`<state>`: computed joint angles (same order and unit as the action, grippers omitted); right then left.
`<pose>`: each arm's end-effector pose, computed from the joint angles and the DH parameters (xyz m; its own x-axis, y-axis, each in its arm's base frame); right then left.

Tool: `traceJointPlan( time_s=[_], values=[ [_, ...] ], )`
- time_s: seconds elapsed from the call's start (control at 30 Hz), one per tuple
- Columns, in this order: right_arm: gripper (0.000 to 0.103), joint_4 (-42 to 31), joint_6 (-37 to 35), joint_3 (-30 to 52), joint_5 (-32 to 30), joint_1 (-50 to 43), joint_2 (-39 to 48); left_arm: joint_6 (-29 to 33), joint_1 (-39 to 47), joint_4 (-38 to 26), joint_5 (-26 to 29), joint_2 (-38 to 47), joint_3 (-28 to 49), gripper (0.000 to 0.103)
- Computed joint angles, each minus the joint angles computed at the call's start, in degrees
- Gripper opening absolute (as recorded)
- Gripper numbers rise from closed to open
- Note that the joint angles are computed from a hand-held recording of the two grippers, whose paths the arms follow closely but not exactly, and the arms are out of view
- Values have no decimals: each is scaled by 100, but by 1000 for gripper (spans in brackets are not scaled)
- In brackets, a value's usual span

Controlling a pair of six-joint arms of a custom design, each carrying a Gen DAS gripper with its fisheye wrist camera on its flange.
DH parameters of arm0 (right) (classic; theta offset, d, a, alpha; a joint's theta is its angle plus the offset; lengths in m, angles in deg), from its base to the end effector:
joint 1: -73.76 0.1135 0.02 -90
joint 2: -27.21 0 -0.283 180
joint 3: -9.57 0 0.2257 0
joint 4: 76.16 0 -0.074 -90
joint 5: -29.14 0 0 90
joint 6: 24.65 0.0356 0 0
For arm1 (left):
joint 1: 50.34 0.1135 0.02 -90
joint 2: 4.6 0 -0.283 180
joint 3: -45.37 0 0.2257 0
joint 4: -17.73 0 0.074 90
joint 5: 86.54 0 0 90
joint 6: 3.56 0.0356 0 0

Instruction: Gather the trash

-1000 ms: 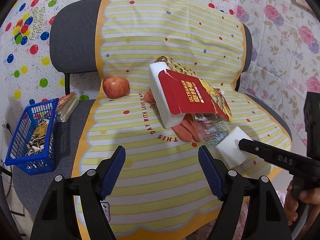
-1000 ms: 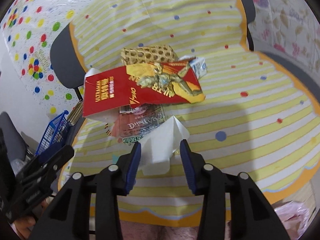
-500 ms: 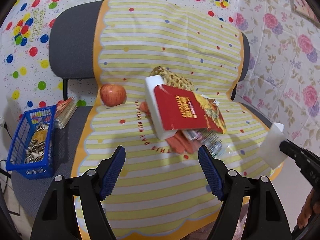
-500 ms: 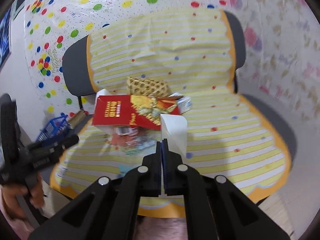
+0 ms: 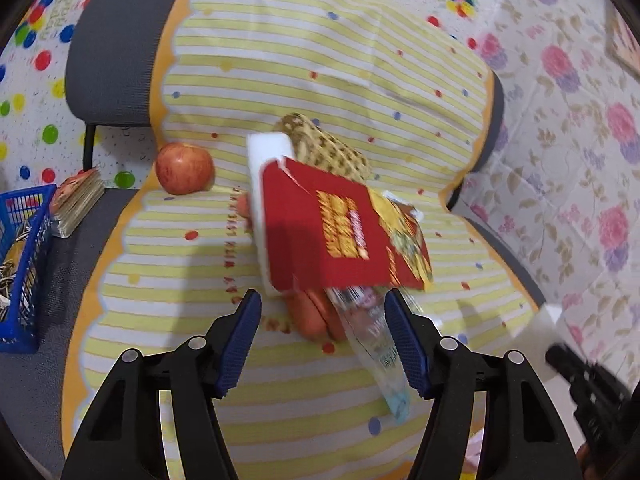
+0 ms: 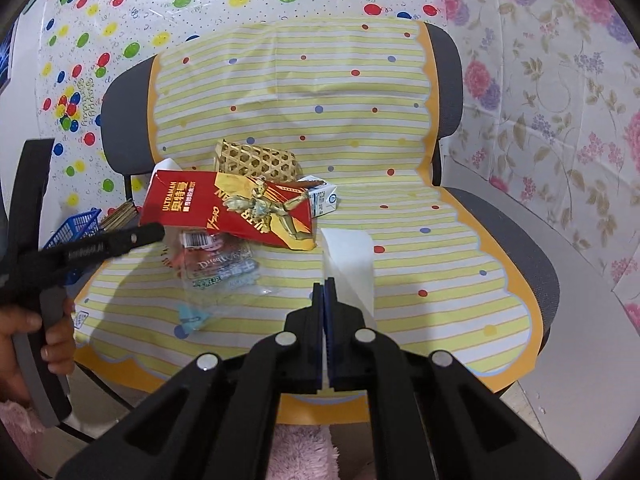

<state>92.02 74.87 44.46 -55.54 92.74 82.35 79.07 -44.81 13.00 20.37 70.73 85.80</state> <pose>0.1550 0.0498 0.2095 -0.5364 -0.0104 -0.8439 -0.1631 0.9824 0.0916 0.2167 0.0106 0.1892 -0.6464 -0.1859 -0.7400 0.0483 0.9580 -0.2828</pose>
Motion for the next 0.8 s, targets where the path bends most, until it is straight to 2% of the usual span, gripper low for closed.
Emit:
traceJointPlan(
  time_s=[0.1,0.23,0.3,0.53,0.6,0.8],
  values=[
    [2,95,-40,-24,-29,4,99,2,136,17,59,67,158,65],
    [2,243,-42,-7,-91,9,319,184,31,16,-167,382,469,62],
    [2,273,-45,9,-152,-9,379,253,4,-46,-174,524,602,50],
    [2,135,-22,41,28,190,343,437,-164,138,-467,238,336,30],
    [2,103,8,32,62,233,309,493,-160,283,-407,10,121,18],
    [2,125,44,-61,98,276,215,795,-222,911,-65,-679,-679,11]
  ],
)
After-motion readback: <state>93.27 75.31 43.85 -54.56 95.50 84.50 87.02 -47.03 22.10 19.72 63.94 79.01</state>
